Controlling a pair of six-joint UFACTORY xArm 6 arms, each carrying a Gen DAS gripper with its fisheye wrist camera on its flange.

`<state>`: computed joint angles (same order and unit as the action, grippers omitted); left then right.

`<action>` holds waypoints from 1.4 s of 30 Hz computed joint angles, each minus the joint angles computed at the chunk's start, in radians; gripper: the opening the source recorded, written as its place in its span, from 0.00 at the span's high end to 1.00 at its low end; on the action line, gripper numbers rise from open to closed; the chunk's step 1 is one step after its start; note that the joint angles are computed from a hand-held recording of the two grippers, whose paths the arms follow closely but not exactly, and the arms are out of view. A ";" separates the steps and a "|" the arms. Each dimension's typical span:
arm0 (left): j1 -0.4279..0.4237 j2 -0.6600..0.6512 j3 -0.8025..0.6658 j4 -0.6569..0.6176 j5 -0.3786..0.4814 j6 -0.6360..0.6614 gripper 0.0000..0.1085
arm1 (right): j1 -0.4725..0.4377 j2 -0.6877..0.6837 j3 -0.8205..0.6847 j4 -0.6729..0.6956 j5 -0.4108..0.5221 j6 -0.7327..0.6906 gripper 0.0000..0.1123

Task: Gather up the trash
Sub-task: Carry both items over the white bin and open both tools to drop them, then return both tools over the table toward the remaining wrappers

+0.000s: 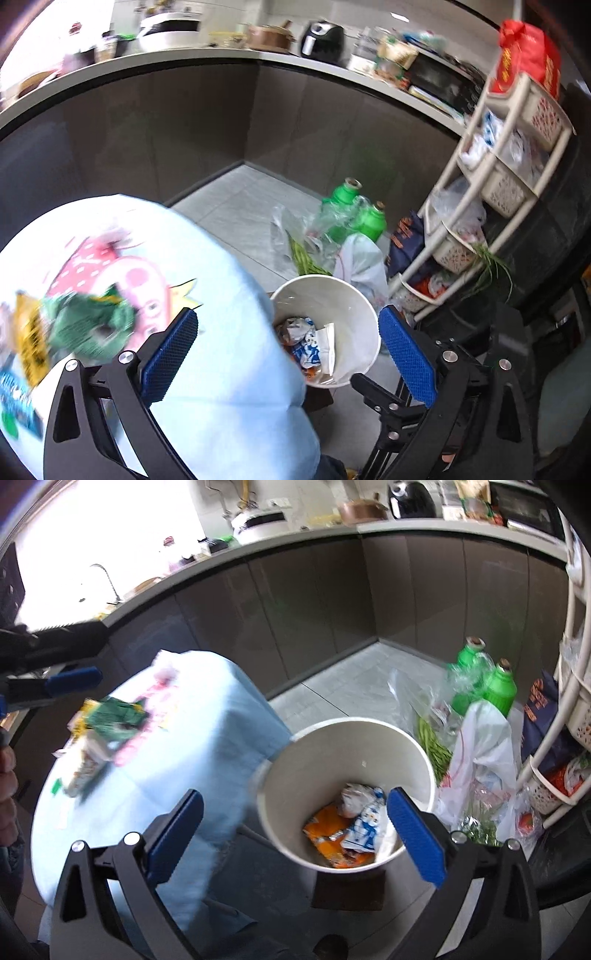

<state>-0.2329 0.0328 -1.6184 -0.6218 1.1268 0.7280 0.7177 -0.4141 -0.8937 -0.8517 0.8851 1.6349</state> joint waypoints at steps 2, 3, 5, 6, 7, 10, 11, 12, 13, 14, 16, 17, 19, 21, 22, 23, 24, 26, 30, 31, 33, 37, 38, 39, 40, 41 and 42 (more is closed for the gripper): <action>0.031 -0.022 0.013 0.001 0.002 -0.002 0.13 | 0.032 0.028 -0.053 -0.004 0.033 -0.012 0.11; 0.055 -0.031 0.018 -0.010 0.009 0.001 0.13 | 0.048 0.046 -0.082 -0.006 0.043 -0.016 0.11; 0.108 -0.041 0.020 -0.019 0.028 -0.007 0.13 | 0.071 0.080 -0.132 -0.011 0.043 -0.021 0.11; 0.134 -0.043 0.019 -0.025 0.042 -0.006 0.13 | 0.084 0.101 -0.159 -0.011 0.036 -0.022 0.11; 0.167 -0.044 0.015 -0.032 0.057 -0.005 0.13 | 0.093 0.121 -0.185 -0.008 0.032 -0.026 0.11; 0.269 -0.050 0.011 -0.054 0.077 0.000 0.13 | 0.124 0.196 -0.275 0.005 0.029 -0.061 0.11; 0.304 -0.048 0.006 -0.056 0.085 -0.001 0.13 | 0.133 0.224 -0.307 0.013 0.031 -0.078 0.11; 0.333 -0.047 0.003 -0.050 0.090 -0.004 0.13 | 0.144 0.259 -0.349 0.026 0.039 -0.102 0.11; 0.357 -0.047 0.001 -0.042 0.095 -0.005 0.13 | 0.151 0.283 -0.379 0.034 0.044 -0.118 0.11; 0.385 -0.043 -0.002 -0.039 0.100 -0.002 0.13 | 0.157 0.312 -0.414 0.042 0.043 -0.134 0.11; 0.443 -0.025 -0.018 -0.034 0.114 0.001 0.13 | 0.167 0.363 -0.473 0.056 0.036 -0.163 0.11; 0.473 -0.014 -0.027 -0.037 0.123 0.004 0.13 | 0.173 0.390 -0.507 0.057 0.039 -0.172 0.11; 0.525 0.013 -0.051 -0.041 0.147 0.004 0.13 | 0.182 0.445 -0.572 0.062 0.045 -0.190 0.11; 0.561 0.037 -0.073 -0.041 0.161 0.004 0.13 | 0.188 0.505 -0.651 0.081 0.049 -0.240 0.11; 0.578 0.049 -0.084 -0.041 0.166 0.006 0.13 | 0.188 0.531 -0.687 0.093 0.051 -0.272 0.11; 0.592 0.062 -0.097 -0.043 0.173 0.009 0.13 | 0.189 0.556 -0.722 0.104 0.057 -0.297 0.11; 0.609 0.082 -0.118 -0.047 0.183 0.011 0.13 | 0.189 0.593 -0.778 0.123 0.074 -0.339 0.11; 0.637 0.119 -0.161 -0.059 0.205 0.008 0.13 | 0.191 0.641 -0.856 0.151 0.112 -0.392 0.11; 0.668 0.167 -0.209 -0.089 0.229 0.013 0.13 | 0.179 0.738 -1.007 0.194 0.157 -0.482 0.11; 0.672 0.177 -0.219 -0.092 0.239 0.019 0.13 | 0.177 0.757 -1.036 0.204 0.167 -0.499 0.11; 0.674 0.189 -0.226 -0.088 0.245 0.033 0.14 | 0.164 0.799 -1.096 0.224 0.174 -0.528 0.11; 0.680 0.220 -0.251 -0.098 0.262 0.051 0.14 | 0.136 0.885 -1.227 0.253 0.212 -0.571 0.11; 0.681 0.230 -0.262 -0.102 0.266 0.052 0.14 | 0.130 0.905 -1.258 0.250 0.222 -0.576 0.11; 0.683 0.240 -0.269 -0.105 0.269 0.054 0.15 | 0.124 0.916 -1.274 0.251 0.225 -0.580 0.12; 0.683 0.251 -0.281 -0.107 0.273 0.052 0.15 | 0.116 0.934 -1.300 0.256 0.231 -0.586 0.12; 0.682 0.264 -0.296 -0.105 0.276 0.047 0.16 | 0.107 0.953 -1.329 0.260 0.234 -0.593 0.13; 0.680 0.275 -0.306 -0.104 0.276 0.046 0.16 | 0.099 0.979 -1.368 0.265 0.243 -0.603 0.16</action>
